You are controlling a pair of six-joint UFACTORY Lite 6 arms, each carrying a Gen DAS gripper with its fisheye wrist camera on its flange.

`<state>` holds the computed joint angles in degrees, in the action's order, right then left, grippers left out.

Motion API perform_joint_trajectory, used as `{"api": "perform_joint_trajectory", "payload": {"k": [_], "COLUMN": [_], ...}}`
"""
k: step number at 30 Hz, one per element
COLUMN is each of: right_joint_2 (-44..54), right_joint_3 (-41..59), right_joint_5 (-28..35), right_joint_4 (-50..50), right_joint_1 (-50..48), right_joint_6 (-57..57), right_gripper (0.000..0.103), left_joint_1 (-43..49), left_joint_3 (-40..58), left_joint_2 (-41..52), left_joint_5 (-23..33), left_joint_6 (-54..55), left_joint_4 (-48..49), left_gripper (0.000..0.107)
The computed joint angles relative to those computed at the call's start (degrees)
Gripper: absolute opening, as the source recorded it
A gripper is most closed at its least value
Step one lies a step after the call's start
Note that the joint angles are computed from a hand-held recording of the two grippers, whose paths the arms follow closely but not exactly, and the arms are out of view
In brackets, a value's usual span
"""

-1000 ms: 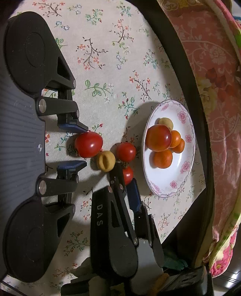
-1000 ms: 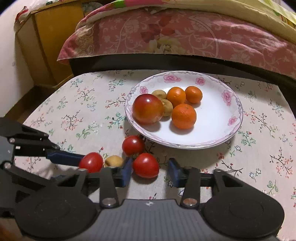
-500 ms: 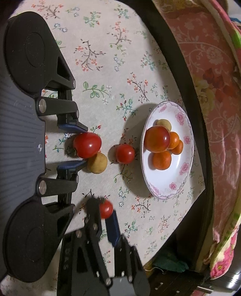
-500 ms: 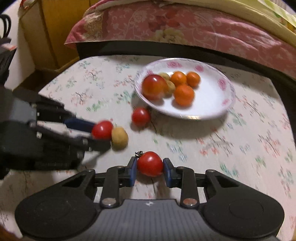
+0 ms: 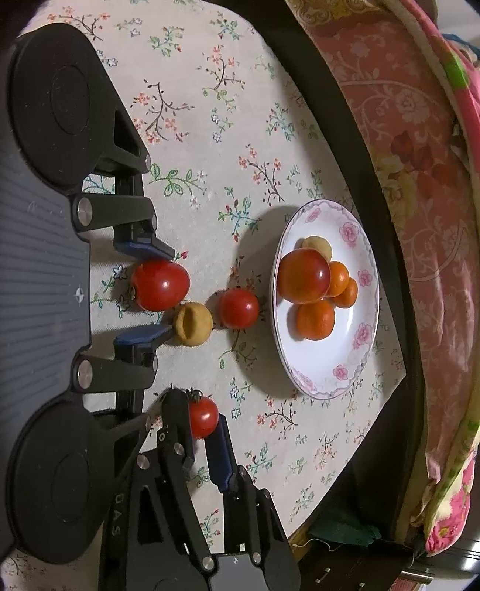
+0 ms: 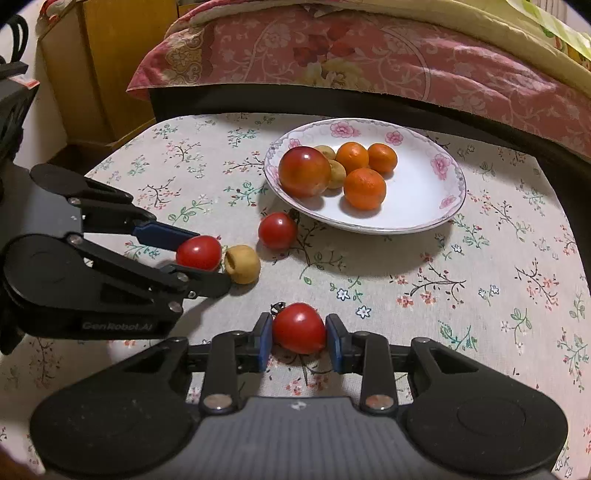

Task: Organize fruits
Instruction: 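Hold both small red tomatoes above the table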

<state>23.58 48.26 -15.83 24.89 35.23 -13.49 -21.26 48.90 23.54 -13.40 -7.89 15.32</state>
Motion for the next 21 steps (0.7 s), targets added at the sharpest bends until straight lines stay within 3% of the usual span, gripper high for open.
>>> {"api": "perform_joint_trajectory", "payload": {"k": [9, 15, 21], "right_joint_2": [-0.22, -0.08, -0.27], "right_joint_3": [0.86, 1.10, 1.01], "right_joint_5": [2.40, 2.72, 2.95], "right_joint_4": [-3.03, -2.63, 1.56], "right_joint_1": [-1.17, -0.98, -0.50], "right_joint_6": [3.37, 2.53, -1.95], "right_gripper": [0.028, 0.031, 0.031], "left_joint_1": [-0.68, -0.40, -0.71], "left_joint_3": [0.74, 0.56, 0.53], "left_joint_2": [0.16, 0.38, 0.33], "left_joint_5": [1.09, 0.71, 0.84], "left_joint_6": [2.88, 2.80, 2.57], "left_joint_4": [-3.34, -3.63, -3.36], "left_gripper": [0.045, 0.054, 0.049]}}
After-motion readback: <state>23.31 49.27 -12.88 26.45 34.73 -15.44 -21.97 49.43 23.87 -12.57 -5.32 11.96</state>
